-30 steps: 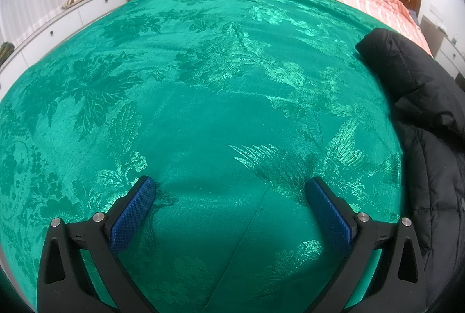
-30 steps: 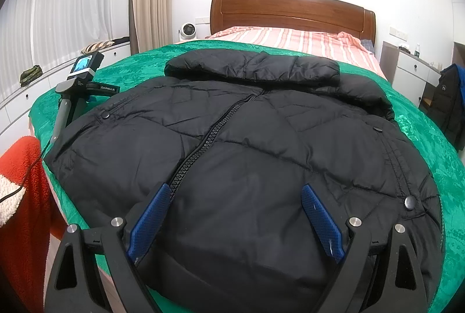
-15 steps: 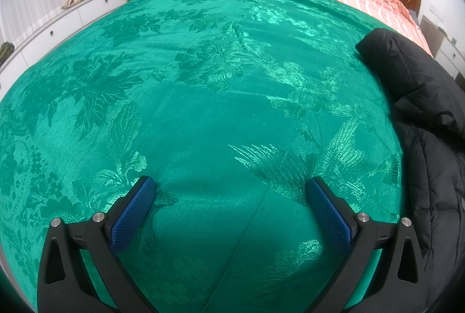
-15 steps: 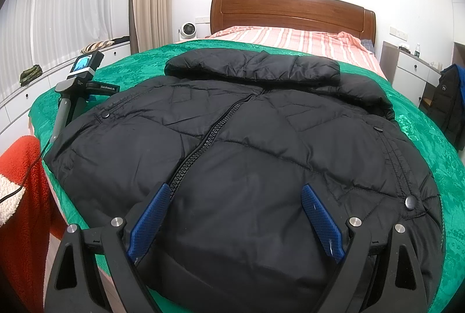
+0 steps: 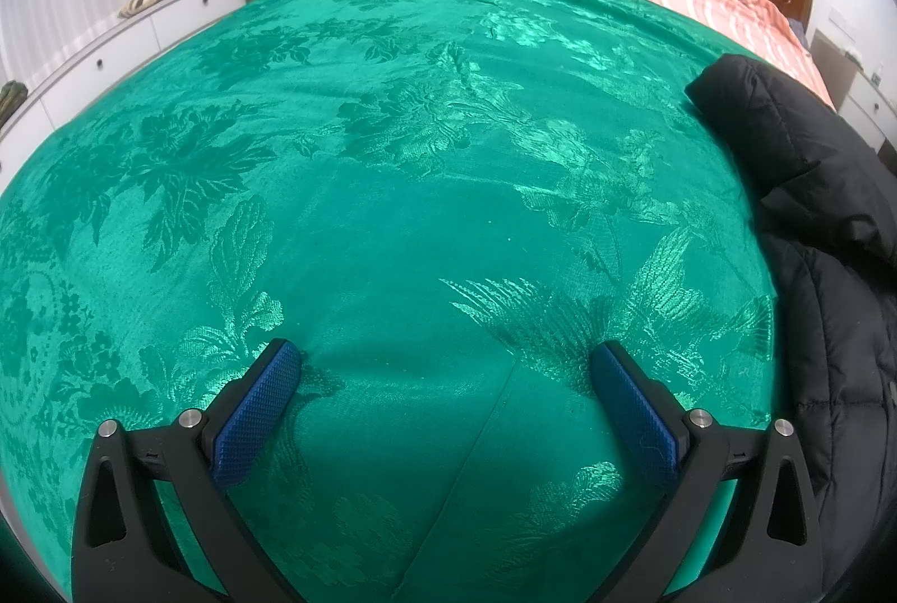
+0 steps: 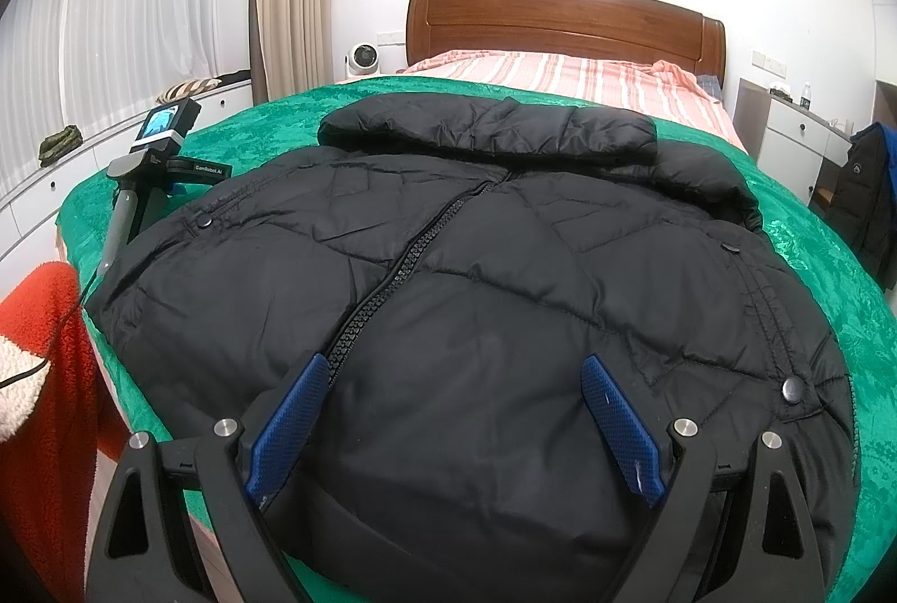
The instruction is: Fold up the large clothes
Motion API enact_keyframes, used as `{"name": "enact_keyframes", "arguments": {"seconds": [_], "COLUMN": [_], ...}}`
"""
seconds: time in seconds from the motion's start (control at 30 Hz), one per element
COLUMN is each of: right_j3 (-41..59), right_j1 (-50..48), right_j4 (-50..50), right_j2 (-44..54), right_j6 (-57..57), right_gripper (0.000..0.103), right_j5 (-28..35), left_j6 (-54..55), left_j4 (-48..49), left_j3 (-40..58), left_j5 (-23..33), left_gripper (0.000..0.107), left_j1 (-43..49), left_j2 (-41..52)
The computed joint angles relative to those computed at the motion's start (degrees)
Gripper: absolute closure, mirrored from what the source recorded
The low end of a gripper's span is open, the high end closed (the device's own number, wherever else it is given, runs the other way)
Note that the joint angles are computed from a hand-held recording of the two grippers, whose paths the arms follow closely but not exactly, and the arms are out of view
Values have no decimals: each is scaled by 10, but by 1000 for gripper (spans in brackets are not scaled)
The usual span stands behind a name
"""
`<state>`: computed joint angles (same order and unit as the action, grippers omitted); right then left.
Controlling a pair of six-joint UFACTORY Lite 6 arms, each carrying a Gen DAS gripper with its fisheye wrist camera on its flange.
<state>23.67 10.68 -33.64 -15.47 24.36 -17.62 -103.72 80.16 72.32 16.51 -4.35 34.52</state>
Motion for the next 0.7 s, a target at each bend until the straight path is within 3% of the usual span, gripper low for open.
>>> {"name": "enact_keyframes", "arguments": {"seconds": [0.33, 0.7], "right_j3": [4, -1], "right_j1": [-17, 28], "right_j4": [-35, 120], "right_j2": [0, 5], "right_j6": [42, -117], "right_gripper": [12, 12], "right_j5": [-5, 8], "left_j6": [-1, -1], "left_j4": [1, 1], "left_j3": [-1, 0], "left_j5": [0, 0], "left_gripper": [4, 4], "left_j1": [0, 0], "left_j2": [0, 0]}}
